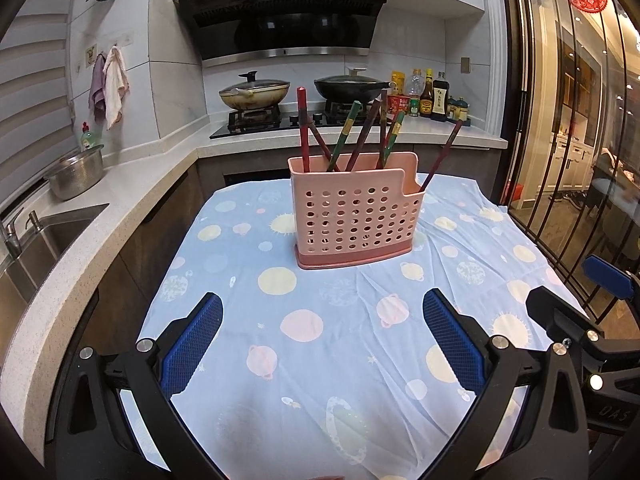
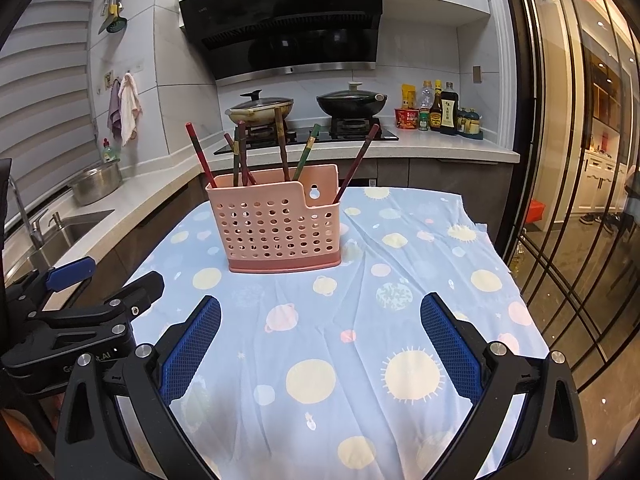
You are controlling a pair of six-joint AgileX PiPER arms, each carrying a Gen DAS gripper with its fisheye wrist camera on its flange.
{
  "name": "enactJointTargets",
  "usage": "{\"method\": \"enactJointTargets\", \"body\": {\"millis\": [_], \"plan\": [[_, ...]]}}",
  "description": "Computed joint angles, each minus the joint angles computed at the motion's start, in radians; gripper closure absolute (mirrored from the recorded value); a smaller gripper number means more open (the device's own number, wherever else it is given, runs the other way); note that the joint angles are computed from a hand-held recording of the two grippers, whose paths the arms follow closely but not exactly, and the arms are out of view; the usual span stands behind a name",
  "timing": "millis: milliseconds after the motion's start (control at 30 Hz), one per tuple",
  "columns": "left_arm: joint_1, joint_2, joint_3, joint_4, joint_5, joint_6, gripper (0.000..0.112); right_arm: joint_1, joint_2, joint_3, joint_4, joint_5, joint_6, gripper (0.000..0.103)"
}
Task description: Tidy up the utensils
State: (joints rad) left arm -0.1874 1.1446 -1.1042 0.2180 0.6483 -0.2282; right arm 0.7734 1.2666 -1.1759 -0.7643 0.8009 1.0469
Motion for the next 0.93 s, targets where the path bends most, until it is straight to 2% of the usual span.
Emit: {"method": "enactJointTargets", "body": {"millis": [733,933], "plan": [[-0.032,0.018,0.009,0.114,0.009,-0.106,0.017,-0.034,0.001,0.032,0.022,-0.025,-0.007,0.007],[-0.018,0.021,0.011,0.071,0.001,-0.062,0.017,-0.037,0.001,0.039,0.021,-0.028,-0.001,0.007]]}}
